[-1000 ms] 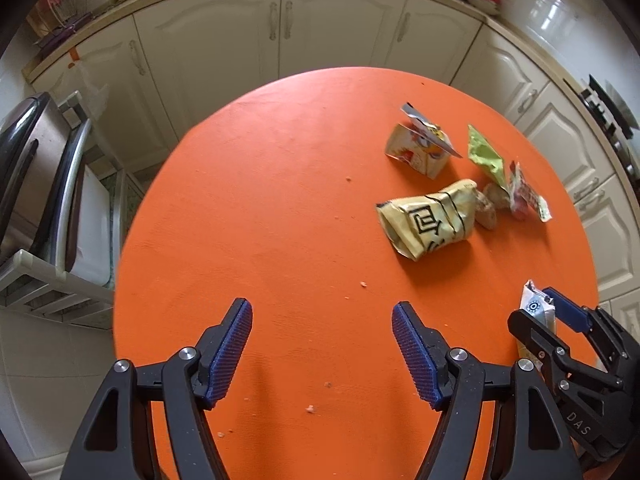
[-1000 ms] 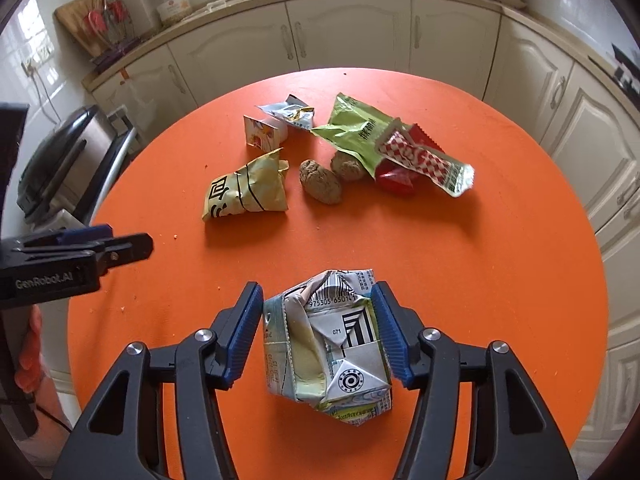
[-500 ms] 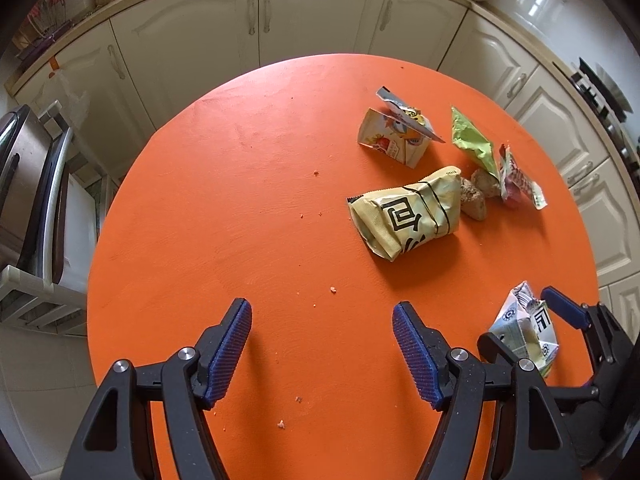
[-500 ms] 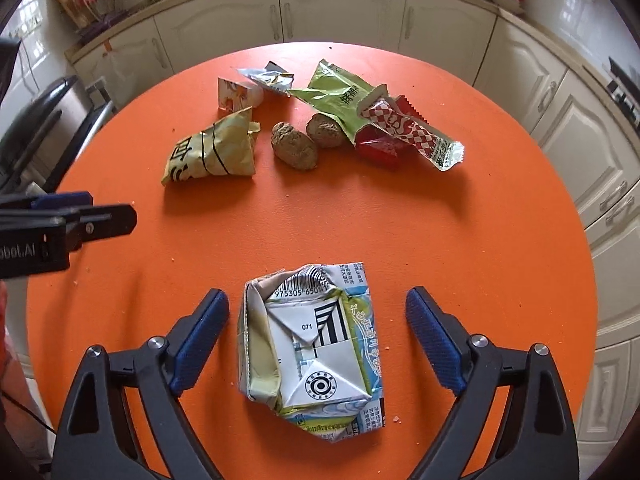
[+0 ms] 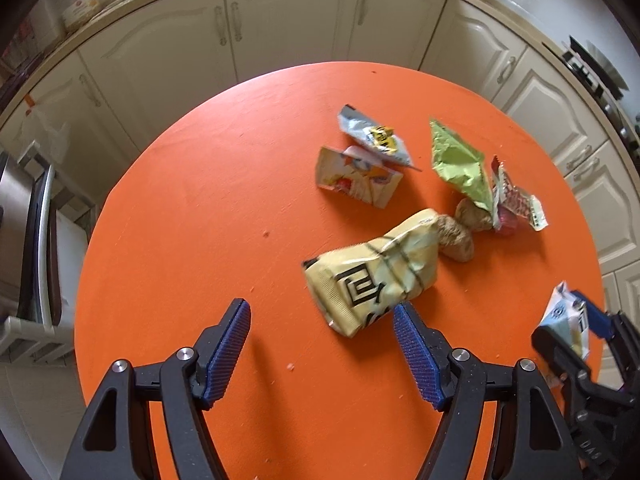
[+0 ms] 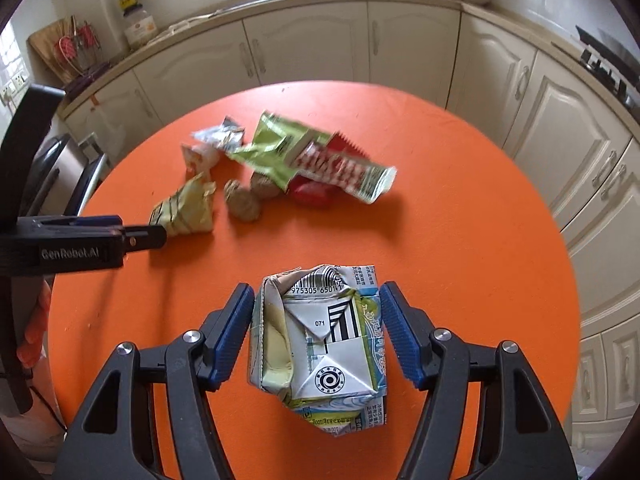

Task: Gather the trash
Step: 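Grasp crumpled milk carton with right tool while left tool grasps yellow chip bag, then carry the milk carton and yellow chip bag over the blue bucket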

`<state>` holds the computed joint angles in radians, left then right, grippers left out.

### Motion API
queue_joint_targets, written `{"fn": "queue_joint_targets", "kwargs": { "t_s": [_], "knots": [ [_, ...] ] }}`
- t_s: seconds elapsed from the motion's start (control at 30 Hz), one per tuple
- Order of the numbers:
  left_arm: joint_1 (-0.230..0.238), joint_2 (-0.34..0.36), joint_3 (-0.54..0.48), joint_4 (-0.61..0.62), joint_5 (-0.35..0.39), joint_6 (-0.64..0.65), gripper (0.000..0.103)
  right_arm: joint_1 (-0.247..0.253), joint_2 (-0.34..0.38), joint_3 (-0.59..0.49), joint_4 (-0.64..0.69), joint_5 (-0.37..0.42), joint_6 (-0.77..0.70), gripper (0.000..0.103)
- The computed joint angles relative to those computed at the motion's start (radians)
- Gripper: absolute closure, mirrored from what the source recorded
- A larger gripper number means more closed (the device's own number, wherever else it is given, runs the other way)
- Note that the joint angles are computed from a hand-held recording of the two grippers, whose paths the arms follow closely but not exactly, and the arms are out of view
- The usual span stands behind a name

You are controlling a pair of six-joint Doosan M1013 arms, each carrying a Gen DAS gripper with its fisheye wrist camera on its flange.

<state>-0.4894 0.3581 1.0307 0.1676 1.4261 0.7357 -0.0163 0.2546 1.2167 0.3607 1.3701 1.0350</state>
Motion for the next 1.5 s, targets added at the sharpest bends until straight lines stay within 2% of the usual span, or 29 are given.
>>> {"fn": "queue_joint_targets", "kwargs": {
  "t_s": [0.17, 0.27, 0.37, 0.5, 0.73, 1.0, 1.23, 1.37, 1.5],
  "knots": [
    [0.016, 0.033, -0.029, -0.045, -0.015, 0.037, 0.032, -0.001, 0.029, -0.042, 0.0, -0.008, 0.027, 0.037],
    [0.01, 0.048, -0.047, -0.016, -0.009, 0.06, 0.034, -0.001, 0.046, -0.056, -0.007, 0.004, 0.046, 0.037],
    [0.007, 0.051, -0.045, 0.006, -0.035, 0.077, 0.048, -0.005, 0.058, -0.059, -0.014, 0.008, 0.049, 0.037],
    [0.003, 0.05, -0.042, 0.016, -0.042, 0.063, 0.054, 0.001, 0.066, -0.061, -0.02, 0.021, 0.059, 0.037],
    [-0.006, 0.019, -0.014, 0.001, -0.064, 0.053, 0.056, 0.002, 0.058, -0.057, -0.033, 0.019, 0.054, 0.037],
    [-0.05, -0.009, -0.01, 0.02, -0.057, 0.046, 0.056, -0.02, 0.018, -0.035, -0.031, 0.01, 0.053, 0.037],
    [-0.115, -0.016, -0.048, 0.045, -0.049, 0.068, 0.056, -0.074, -0.039, -0.004, -0.023, -0.005, 0.056, 0.037],
    [-0.164, 0.0, -0.092, 0.058, -0.044, 0.088, 0.056, -0.125, -0.073, 0.019, -0.016, -0.018, 0.057, 0.037],
    [-0.214, 0.038, -0.161, 0.056, -0.027, 0.123, 0.056, -0.198, -0.098, 0.035, -0.008, -0.028, 0.059, 0.037]
  ]
}}
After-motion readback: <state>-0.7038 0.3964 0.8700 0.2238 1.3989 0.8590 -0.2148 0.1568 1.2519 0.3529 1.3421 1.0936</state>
